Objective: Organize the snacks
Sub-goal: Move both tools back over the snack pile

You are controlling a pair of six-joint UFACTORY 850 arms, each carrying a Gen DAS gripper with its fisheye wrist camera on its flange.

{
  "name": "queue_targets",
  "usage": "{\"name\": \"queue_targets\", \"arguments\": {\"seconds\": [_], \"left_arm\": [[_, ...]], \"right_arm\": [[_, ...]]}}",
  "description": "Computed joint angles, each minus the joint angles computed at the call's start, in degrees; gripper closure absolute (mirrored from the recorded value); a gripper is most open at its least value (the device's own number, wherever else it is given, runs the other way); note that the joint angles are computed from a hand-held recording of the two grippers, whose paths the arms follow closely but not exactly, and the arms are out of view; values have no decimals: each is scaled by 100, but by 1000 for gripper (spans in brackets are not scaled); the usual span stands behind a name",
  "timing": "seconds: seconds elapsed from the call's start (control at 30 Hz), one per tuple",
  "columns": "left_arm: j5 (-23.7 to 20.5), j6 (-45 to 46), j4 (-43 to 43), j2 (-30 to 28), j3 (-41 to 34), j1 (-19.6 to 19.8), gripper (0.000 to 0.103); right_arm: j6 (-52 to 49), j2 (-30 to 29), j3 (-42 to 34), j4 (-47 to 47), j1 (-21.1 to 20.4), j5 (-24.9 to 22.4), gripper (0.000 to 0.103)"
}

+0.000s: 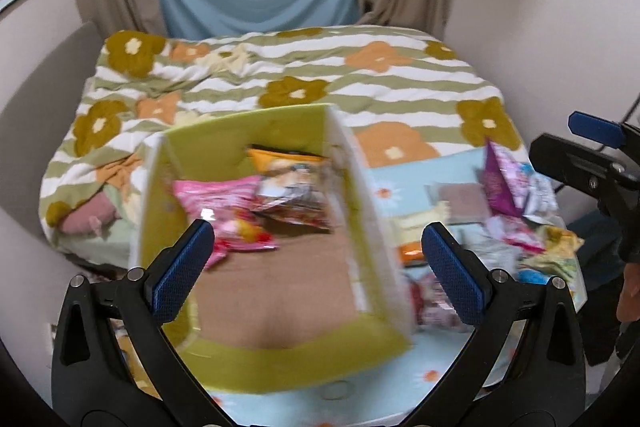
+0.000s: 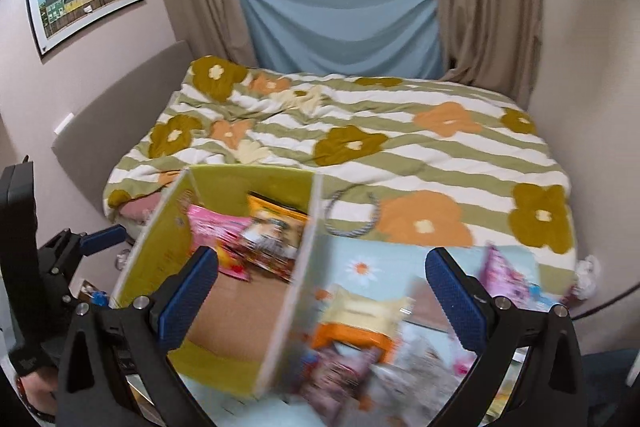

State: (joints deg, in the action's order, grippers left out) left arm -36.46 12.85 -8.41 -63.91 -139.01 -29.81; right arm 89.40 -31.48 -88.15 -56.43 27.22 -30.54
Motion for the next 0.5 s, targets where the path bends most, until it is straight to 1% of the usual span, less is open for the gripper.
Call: {"name": "queue_targets", "arguments": {"seconds": [0.13,0.3,0.4,0.5], "left_arm": [[169,1,-62,250,472,-308,0],[175,41,-21,304,671,-726,0],[11,153,21,145,485,-919,0],[-300,422,-78,-145,74,-1041,0]], "right_arm": [[557,667,968,-329,-8,-98,0],[1131,1434,2092,-428,-103,-46,0],[1431,1759,2598,-437,-138,-66,0],[1714,1961,2970,-379,-185,-67,0]]}}
